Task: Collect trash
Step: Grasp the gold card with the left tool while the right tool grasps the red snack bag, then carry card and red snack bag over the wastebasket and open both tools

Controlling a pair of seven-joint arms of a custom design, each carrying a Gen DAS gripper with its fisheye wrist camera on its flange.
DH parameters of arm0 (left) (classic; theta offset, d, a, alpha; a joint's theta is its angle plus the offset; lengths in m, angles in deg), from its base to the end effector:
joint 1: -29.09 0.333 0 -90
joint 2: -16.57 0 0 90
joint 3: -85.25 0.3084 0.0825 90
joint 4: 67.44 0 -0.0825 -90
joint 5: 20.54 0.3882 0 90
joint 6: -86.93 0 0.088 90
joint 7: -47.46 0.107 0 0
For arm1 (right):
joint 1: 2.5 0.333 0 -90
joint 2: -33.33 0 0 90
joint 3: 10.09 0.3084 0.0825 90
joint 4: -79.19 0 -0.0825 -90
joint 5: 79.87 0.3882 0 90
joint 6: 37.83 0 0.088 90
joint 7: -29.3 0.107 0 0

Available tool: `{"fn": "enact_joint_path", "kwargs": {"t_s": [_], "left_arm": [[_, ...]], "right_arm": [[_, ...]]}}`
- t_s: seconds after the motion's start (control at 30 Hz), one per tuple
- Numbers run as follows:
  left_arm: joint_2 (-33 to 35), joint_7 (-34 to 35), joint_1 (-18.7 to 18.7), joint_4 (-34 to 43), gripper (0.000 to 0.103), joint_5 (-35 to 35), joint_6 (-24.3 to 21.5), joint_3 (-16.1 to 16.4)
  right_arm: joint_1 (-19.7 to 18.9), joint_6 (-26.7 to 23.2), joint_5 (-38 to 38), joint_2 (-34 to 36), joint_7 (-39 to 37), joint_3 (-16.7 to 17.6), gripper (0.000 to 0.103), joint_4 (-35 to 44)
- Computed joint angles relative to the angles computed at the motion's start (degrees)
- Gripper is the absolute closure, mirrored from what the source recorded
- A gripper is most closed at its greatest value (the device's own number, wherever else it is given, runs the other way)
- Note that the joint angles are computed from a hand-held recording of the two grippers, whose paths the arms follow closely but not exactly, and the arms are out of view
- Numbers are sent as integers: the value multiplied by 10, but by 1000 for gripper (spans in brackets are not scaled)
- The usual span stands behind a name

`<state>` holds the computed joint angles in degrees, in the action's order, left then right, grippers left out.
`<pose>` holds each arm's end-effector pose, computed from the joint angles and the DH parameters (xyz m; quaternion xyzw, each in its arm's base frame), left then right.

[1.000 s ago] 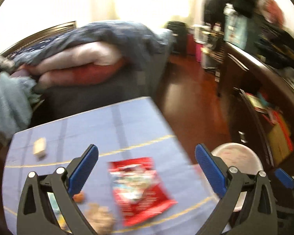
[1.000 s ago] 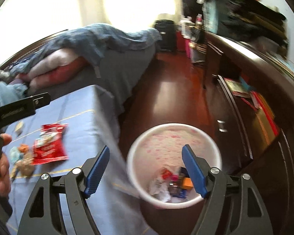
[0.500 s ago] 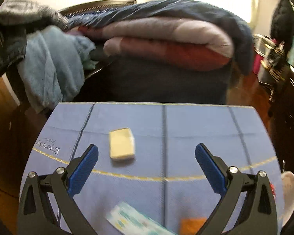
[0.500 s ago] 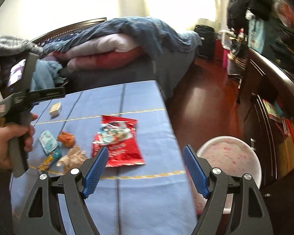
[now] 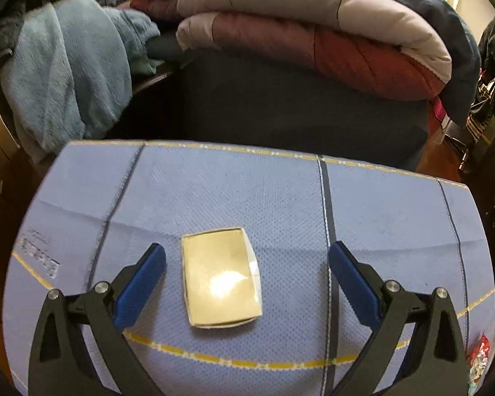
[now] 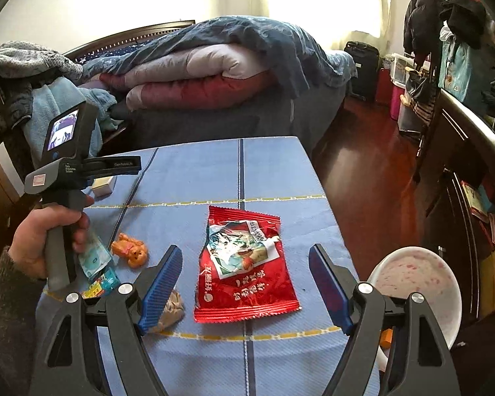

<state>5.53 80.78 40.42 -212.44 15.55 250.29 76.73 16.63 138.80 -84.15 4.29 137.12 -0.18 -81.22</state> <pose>0.4818 -0.0081 0.3821 -0.8154 0.4990 -0.1706 0.2389 0.3530 0.2025 0.4316 -0.7382 0.5548 -0.1942 0.3310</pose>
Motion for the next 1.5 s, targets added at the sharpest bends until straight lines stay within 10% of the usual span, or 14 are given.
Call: {"fn": "enact_joint_path", "kwargs": {"t_s": [0.17,0.3,0.83,1.2,1.5], "left_arm": [[2,-24,10,10,24,43,-23,-12],[-7,-44,10,4,64,79,-19,-8],[-175,53,41,-107,64,-30,27,-22],[-261,141,19,-157,63,-145,25,-27],[-359,177,-23,-194,63,-212,-2,-33]], "right_arm": [[-10,-4,-5,14,11,16,24,10],[-23,-5,-16,29,23,31,24,18],[-43,-15,-60,111,90,44,24,65],[0,-11,-24,89,62,-9,77,50],[38,-17,31,-17,15,-49,78,-10]]}}
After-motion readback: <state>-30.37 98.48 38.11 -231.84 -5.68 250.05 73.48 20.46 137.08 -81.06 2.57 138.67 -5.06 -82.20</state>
